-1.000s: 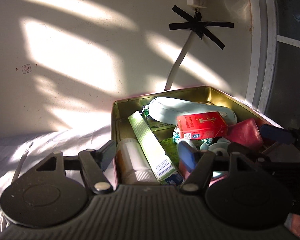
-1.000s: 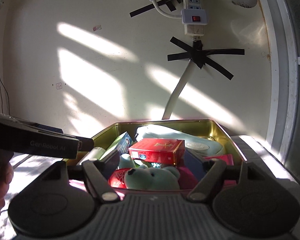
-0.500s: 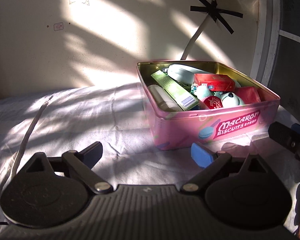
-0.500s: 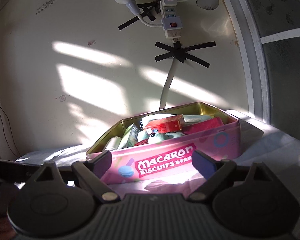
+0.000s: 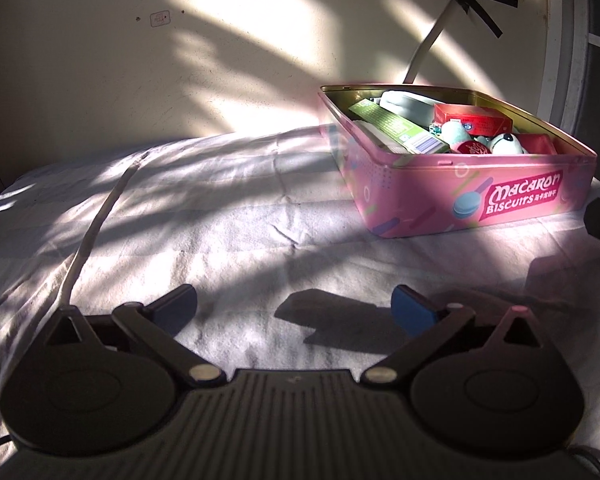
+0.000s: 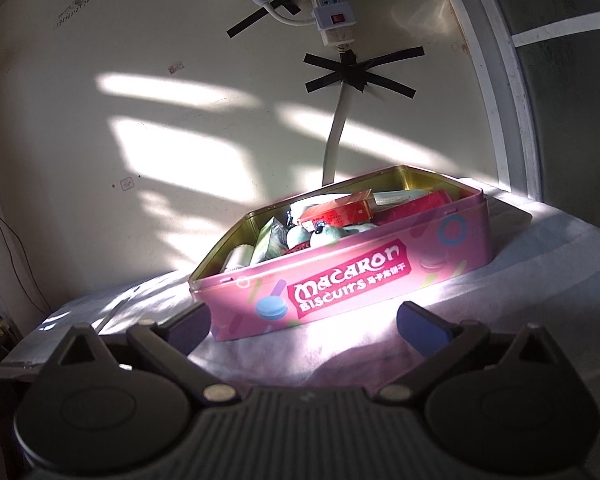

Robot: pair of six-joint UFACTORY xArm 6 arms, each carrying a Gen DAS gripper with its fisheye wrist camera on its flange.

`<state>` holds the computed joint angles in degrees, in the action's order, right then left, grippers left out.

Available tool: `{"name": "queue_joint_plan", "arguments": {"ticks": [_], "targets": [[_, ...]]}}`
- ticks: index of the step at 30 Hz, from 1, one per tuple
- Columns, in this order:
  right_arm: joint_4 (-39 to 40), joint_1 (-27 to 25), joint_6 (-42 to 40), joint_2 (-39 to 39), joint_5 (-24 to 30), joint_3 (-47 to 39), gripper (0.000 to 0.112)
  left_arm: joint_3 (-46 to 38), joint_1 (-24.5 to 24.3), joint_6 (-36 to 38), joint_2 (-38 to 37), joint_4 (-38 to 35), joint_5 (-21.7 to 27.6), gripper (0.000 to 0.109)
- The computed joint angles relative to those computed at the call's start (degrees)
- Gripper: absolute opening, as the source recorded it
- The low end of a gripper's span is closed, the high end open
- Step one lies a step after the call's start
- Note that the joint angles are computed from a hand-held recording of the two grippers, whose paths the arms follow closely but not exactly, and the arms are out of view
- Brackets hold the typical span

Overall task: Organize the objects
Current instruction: 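Withdraw the right gripper up and away from the tin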

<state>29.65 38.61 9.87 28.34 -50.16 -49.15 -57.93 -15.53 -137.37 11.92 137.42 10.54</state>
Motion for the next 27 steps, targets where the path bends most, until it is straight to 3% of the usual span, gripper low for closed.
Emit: {"name": "queue_joint_plan", "arguments": {"ticks": [27], "targets": [[-0.3,-0.3,2.4,0.8,-0.5,0.1,0.103,1.4,-0.9,2.4,-0.6,-1.2,1.1,0.103]]}}
